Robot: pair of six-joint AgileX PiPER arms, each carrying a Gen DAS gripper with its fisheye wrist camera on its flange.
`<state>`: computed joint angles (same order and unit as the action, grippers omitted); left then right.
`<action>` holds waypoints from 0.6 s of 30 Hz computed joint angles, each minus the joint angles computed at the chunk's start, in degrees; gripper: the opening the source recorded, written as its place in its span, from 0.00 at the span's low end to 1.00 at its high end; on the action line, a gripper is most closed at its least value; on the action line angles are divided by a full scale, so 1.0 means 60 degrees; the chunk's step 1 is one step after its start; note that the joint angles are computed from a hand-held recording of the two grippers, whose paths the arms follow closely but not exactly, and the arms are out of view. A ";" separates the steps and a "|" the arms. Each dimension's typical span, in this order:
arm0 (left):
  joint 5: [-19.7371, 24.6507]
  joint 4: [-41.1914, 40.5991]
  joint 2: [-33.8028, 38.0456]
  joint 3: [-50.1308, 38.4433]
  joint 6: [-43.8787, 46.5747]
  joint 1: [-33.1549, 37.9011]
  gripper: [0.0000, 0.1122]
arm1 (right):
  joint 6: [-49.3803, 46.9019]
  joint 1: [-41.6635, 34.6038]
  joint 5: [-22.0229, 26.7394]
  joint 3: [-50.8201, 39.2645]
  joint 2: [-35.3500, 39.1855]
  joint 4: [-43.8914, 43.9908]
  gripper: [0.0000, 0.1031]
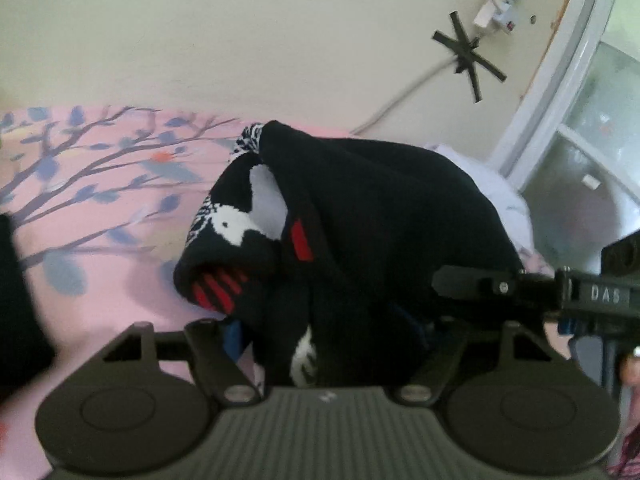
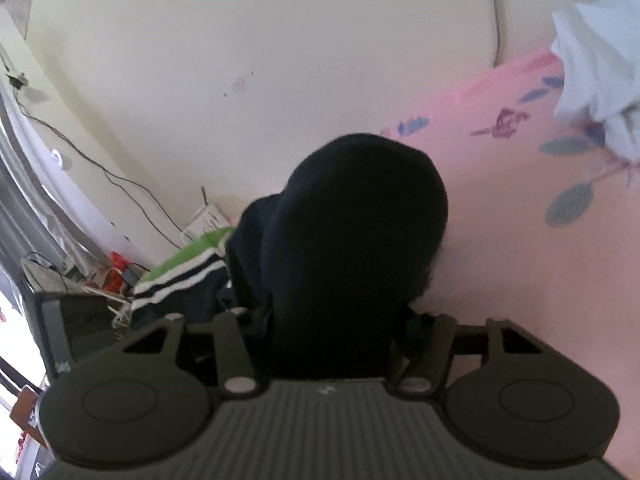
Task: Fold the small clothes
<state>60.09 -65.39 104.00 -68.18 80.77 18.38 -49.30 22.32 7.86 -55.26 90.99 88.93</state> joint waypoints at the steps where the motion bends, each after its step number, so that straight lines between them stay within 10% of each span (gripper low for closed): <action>1: 0.0267 -0.0043 0.0050 -0.0251 -0.0304 -0.0158 0.56 | -0.0733 -0.0237 0.0200 0.0166 -0.0211 0.0663 0.51; 10: -0.0931 -0.0283 0.0576 -0.3933 -0.3675 -0.4070 0.55 | -0.1060 -0.3778 0.1747 -0.0748 -0.1650 -0.1091 0.51; 18: -0.1448 0.3078 0.4040 -0.9286 -0.8066 -0.6858 0.56 | -0.0027 -0.7103 0.3043 -0.2206 0.0039 -0.1856 0.52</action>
